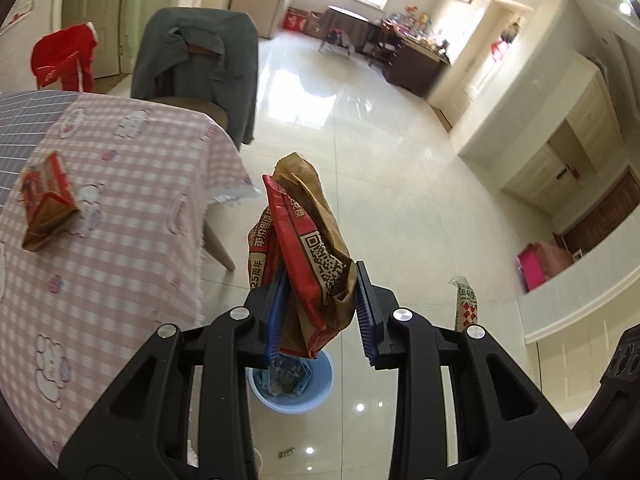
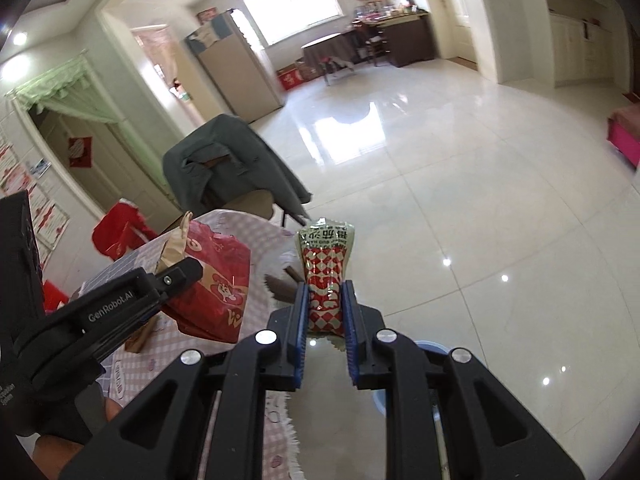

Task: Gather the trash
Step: 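Carry the bread bag and the checkered packet over the blue bucket, then open the left gripper to drop the bread bag into the bucket while the right drops the checkered packet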

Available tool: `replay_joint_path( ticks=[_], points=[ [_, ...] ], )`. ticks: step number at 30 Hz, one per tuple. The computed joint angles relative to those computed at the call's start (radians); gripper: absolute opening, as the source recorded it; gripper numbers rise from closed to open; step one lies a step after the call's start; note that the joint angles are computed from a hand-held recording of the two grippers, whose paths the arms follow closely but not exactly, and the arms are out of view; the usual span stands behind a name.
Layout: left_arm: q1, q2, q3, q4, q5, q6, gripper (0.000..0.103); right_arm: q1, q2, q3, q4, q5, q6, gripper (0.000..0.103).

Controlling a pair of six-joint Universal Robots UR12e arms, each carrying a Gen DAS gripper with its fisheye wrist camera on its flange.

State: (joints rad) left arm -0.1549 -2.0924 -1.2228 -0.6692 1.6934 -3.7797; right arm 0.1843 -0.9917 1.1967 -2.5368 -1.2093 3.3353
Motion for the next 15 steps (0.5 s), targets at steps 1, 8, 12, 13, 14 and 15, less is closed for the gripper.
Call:
replay_joint_path(
  ticks=[1, 8, 12, 13, 14, 15],
  points=[
    [-0.002, -0.007, 0.009, -0.007, -0.006, 0.003, 0.031, -0.005, -0.002, 0.007, -0.002, -0.004, 0.005, 0.016],
    [-0.012, -0.057, 0.085, -0.096, -0.090, 0.026, 0.039, -0.027, -0.008, 0.031, -0.013, -0.030, 0.040, 0.016],
    [-0.019, -0.073, 0.110, -0.120, -0.092, 0.047, 0.052, -0.030, -0.005, 0.029, -0.006, -0.034, 0.047, 0.017],
    [-0.020, -0.076, 0.114, -0.127, -0.090, 0.048, 0.052, -0.029, -0.004, 0.027, -0.004, -0.035, 0.049, 0.017],
    [-0.019, -0.077, 0.116, -0.132, -0.090, 0.047, 0.052, -0.029, -0.002, 0.024, -0.003, -0.035, 0.049, 0.017],
    [-0.018, -0.078, 0.116, -0.135, -0.092, 0.045, 0.052, -0.030, 0.000, 0.021, 0.000, -0.033, 0.050, 0.017]
  ],
)
